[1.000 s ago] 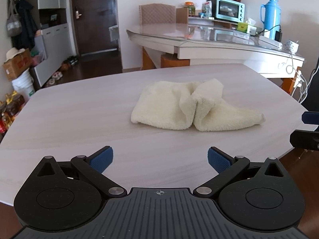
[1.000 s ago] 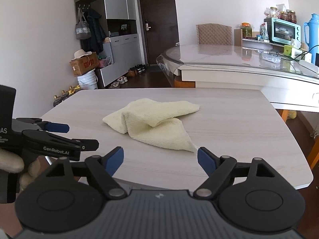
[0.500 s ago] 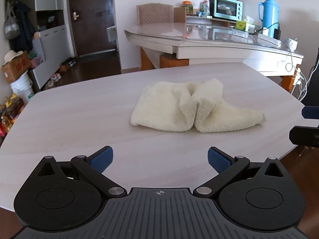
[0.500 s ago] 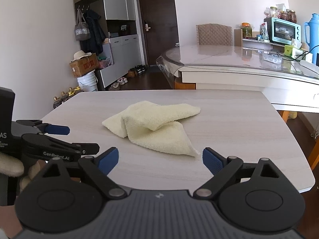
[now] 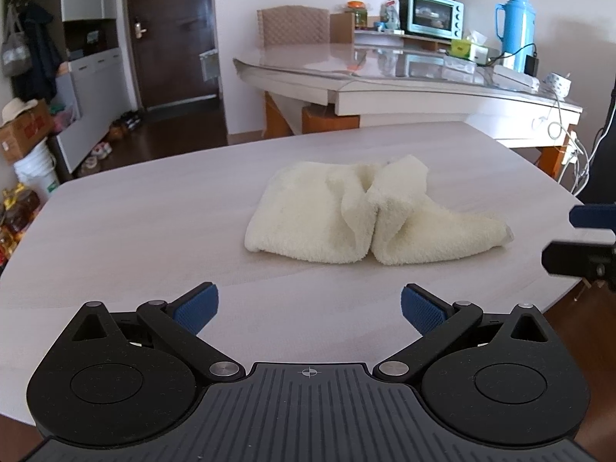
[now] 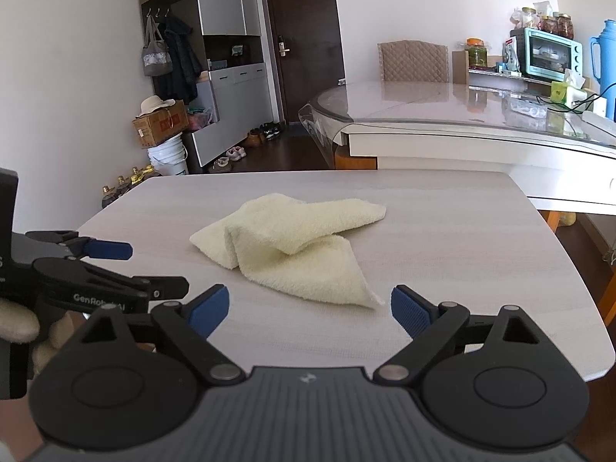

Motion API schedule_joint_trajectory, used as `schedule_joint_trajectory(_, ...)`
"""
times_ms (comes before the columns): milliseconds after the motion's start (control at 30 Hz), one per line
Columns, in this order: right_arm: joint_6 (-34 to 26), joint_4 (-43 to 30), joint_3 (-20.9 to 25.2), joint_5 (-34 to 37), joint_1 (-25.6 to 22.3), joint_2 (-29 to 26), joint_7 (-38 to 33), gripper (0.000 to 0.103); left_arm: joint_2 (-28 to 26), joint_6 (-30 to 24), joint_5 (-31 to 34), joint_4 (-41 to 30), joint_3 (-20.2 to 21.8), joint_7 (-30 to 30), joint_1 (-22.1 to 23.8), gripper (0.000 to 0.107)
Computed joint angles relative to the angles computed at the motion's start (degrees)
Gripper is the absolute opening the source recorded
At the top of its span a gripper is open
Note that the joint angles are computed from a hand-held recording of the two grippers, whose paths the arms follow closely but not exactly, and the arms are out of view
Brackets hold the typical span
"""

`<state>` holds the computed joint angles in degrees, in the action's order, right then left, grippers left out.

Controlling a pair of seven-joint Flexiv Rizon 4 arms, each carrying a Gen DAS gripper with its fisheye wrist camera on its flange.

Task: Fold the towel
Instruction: 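Move both grippers toward the crumpled cream towel on the table, then close the left gripper on a towel edge while the right gripper grasps another edge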

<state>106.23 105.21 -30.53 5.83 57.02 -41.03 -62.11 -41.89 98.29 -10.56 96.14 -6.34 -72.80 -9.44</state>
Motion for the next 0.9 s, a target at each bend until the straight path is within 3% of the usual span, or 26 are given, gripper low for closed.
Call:
schedule_joint_trajectory(233, -2.11, -5.19, 6.41, -5.34, -8.22, -1.77, -0.59, 0.081, -2.23, -2.99, 0.43, -4.37, -1.28, 2.69, 1.85, 0.103)
schedule_joint_trajectory(367, -2.64, -8.24, 9.79, -8.10, -12.58, -3.06, -0.77, 0.079, -4.14, -5.31, 0.44, -8.11, -1.49, 4.89, 2.38, 0.103)
schedule_joint_trajectory(533, -4.58, -13.45, 16.16, -12.39, -19.76, -4.82, -0.71, 0.079, -6.85, -9.08, 0.10, -13.91, -0.86, 7.61, 2.22, 0.103)
schedule_joint_trajectory(733, -7.35, -16.69, 25.44, -18.14, -27.84, -6.38, -2.05, 0.069, -10.14, -13.63, -0.61, -20.82, -1.19, 11.33, 2.60, 0.103)
schedule_joint_trajectory(900, -6.96, -18.13, 26.13, -18.69, -29.22, -7.49, -0.89, 0.069, -13.70, -17.71, -1.57, -27.63, -1.53, 13.99, 2.66, 0.102)
